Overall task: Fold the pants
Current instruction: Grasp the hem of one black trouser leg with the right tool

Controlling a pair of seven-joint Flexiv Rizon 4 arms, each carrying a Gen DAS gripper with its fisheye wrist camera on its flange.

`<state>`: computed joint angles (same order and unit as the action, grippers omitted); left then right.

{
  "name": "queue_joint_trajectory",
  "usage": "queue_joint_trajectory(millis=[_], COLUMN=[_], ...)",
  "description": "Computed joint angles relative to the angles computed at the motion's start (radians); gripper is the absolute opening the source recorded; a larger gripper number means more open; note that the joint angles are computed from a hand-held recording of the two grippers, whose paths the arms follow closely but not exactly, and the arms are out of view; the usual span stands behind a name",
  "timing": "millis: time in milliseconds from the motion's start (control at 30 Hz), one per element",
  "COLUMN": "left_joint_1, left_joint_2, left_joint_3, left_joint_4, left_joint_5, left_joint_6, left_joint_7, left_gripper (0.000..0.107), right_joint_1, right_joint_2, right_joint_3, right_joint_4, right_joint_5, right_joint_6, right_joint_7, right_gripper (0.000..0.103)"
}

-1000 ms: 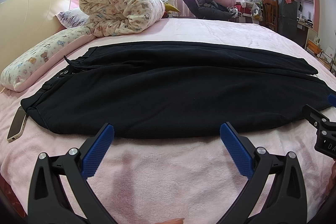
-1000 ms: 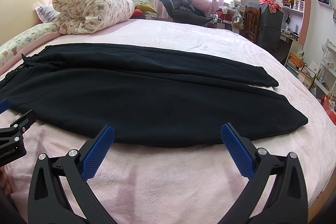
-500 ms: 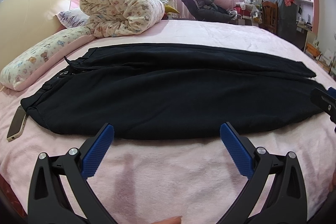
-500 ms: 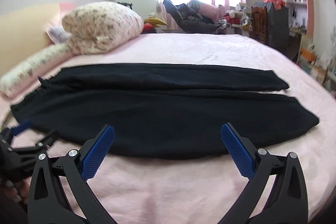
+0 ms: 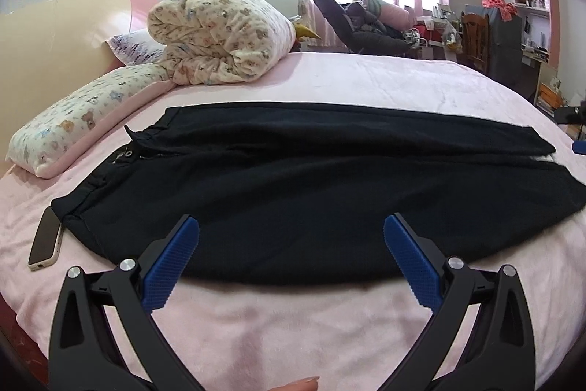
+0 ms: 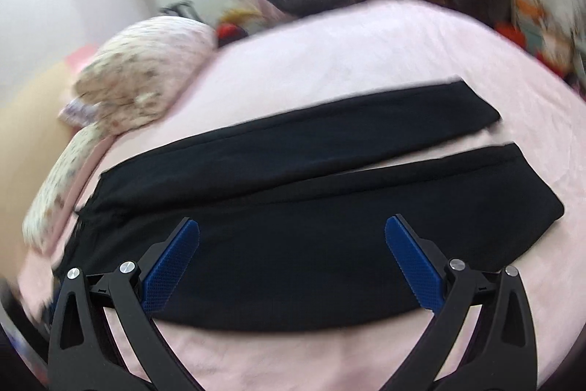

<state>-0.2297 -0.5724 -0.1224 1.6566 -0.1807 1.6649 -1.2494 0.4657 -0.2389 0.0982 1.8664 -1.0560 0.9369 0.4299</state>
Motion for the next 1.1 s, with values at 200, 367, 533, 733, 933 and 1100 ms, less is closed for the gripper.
queue_joint_trajectory(millis=[200,367,533,733,933,1100], left_joint_1=[0.009,-0.032,-0.015,-0.019,-0.029,-0.040], left_joint_2=[-0.036,-0.085,-0.118,-0.112,-0.117,-0.126], left_joint_3=[-0.038,-0.003,-0.026,-0.032,-0.029,-0.013], left_joint_4=[-0.066,-0.127,-0.160,-0.125,-0.129,-0.160], left_joint_5=[-0.008,-0.008,-0.022,0.018,0.033,0.014], left_joint_6=[-0.019,-0.066,-0.123,-0.023,-0.038,-0.123], left_joint_7=[0.012,0.009,0.024,0.059,0.099,0.107], left_gripper=[0.101,0.101,0.101,0.101,0.101,0.101], right_joint_1=[-0.152,-0.248,-0.314,-0.287,-0.318,-0.327], right_joint_2=[0.041,0.007,-0.066,-0.101,-0.165,-0.199], right_joint_3=[-0.009,-0.050,-0.032,-0.136,-0.139,-0.145], right_joint_4=[0.009,0.038,-0.049,-0.139,-0.171,-0.175], right_joint_5=[0.418,0.559,0.764,0.633,0.620,0.626], right_joint_6=[0.052,0.275,0.264,0.009,0.012,0.026], right_joint_7=[-0.154,-0.186,-0.362,-0.388,-0.501,-0.535], right_gripper=[0.102,0.102,0.102,0.102,0.090,0.074])
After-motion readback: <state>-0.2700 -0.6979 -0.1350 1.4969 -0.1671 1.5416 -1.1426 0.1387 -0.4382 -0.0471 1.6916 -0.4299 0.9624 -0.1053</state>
